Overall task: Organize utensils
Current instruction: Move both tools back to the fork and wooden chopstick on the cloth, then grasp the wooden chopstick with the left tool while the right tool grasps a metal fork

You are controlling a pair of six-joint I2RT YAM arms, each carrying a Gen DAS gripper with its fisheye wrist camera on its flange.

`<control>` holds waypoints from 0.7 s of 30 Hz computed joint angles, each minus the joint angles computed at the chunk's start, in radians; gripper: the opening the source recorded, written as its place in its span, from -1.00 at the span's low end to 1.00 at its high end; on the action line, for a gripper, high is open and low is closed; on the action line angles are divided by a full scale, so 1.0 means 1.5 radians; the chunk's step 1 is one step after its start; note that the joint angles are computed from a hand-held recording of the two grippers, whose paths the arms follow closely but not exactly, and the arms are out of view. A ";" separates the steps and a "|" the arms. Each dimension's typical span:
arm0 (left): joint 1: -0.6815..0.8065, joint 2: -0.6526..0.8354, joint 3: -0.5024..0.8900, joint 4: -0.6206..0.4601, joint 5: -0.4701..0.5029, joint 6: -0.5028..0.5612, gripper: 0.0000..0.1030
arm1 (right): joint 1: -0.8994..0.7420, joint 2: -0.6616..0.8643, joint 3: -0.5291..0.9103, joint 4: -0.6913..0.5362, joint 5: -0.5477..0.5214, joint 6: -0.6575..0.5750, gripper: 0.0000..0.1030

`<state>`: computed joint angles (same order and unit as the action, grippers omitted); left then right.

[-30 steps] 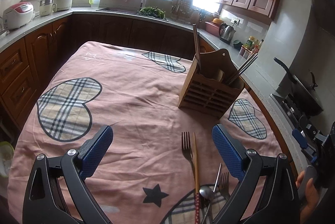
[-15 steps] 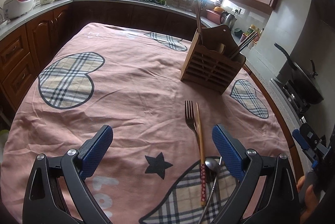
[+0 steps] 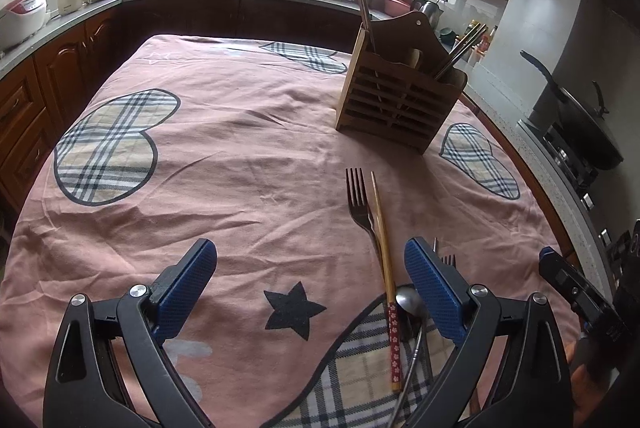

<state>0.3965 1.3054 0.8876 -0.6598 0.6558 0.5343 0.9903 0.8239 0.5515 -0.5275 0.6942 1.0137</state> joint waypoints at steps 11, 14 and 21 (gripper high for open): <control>-0.185 0.062 0.021 0.063 -0.086 -0.058 0.27 | -0.051 -0.022 -0.014 -0.020 -0.035 0.005 0.15; -0.232 0.091 0.036 0.077 -0.113 -0.068 0.10 | -0.074 -0.027 -0.017 -0.013 -0.056 -0.007 0.08; -0.302 0.171 0.066 0.101 -0.168 -0.073 -0.47 | -0.136 -0.029 -0.030 0.016 -0.115 -0.042 0.01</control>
